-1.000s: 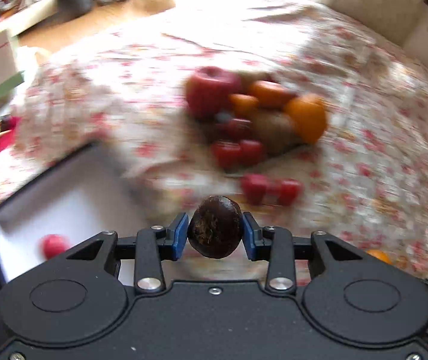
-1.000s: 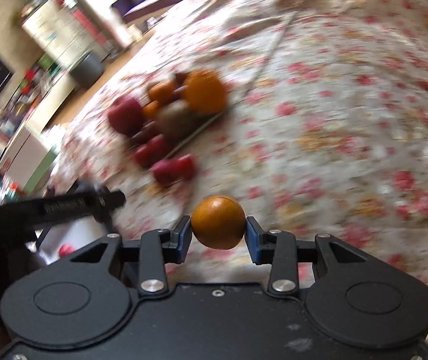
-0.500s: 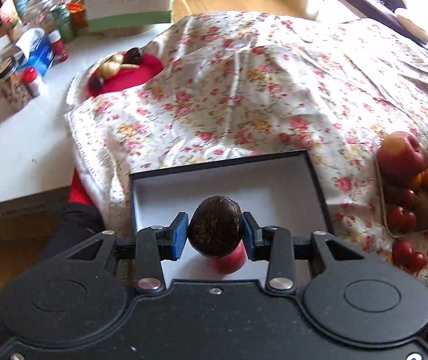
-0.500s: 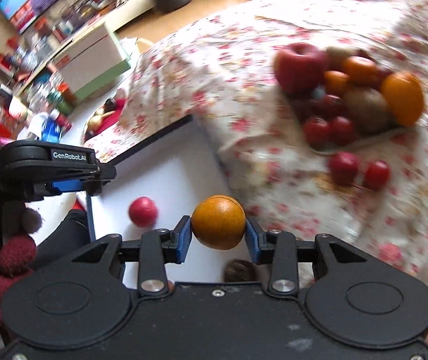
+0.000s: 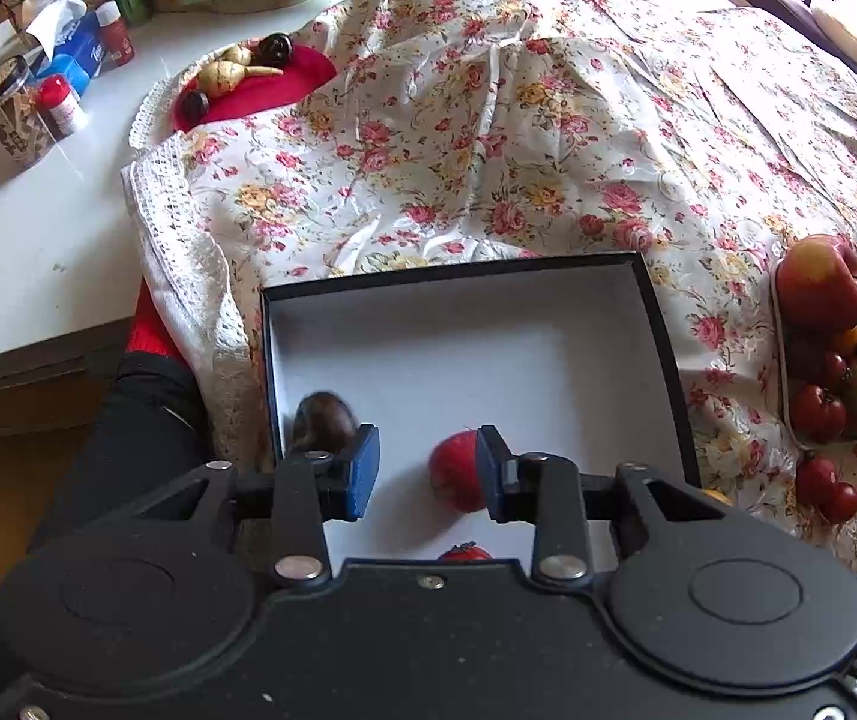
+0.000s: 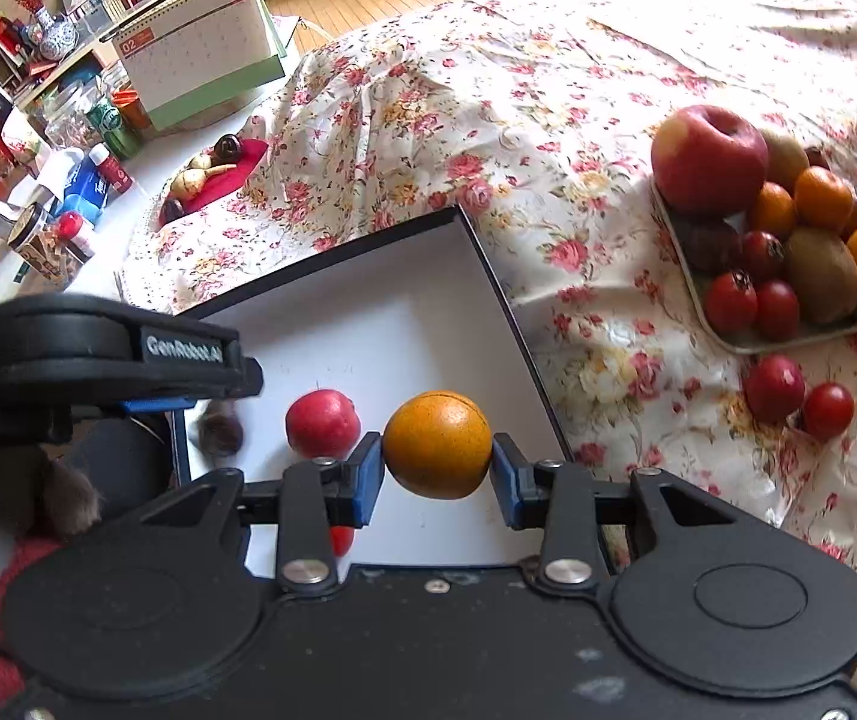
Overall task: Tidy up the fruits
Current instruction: 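Release the passion fruit into the box with left tool while right releases the orange, then withdraw both open tools from the box toward the loose red fruits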
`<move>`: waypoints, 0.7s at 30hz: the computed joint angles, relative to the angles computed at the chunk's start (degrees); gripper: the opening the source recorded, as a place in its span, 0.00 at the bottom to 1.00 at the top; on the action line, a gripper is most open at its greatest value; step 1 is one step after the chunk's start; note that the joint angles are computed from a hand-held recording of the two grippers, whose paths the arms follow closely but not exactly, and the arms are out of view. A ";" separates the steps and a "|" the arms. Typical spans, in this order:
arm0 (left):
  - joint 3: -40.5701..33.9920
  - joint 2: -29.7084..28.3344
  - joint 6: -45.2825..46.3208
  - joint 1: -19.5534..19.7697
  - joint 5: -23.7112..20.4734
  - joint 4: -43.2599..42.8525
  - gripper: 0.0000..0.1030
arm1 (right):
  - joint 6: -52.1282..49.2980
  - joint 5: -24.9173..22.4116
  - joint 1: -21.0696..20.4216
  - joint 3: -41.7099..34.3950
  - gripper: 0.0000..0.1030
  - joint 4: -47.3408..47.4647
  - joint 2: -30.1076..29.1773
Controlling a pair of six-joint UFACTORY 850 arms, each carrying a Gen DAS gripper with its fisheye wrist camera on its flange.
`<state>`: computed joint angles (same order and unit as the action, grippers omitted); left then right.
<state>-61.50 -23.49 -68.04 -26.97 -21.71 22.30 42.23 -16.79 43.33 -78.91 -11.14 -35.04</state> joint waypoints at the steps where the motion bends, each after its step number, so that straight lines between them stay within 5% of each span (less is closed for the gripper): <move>1: 0.13 0.02 0.48 0.06 0.30 -0.79 0.41 | 0.94 -0.25 0.15 -0.20 0.39 -0.96 -0.09; 21: 3.48 3.06 -5.61 -2.41 2.12 4.92 0.41 | 5.80 8.22 -0.57 12.95 0.39 1.12 7.90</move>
<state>-58.03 -20.42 -73.64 -29.38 -19.59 27.22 48.03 -8.57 42.77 -65.96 -10.02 -27.14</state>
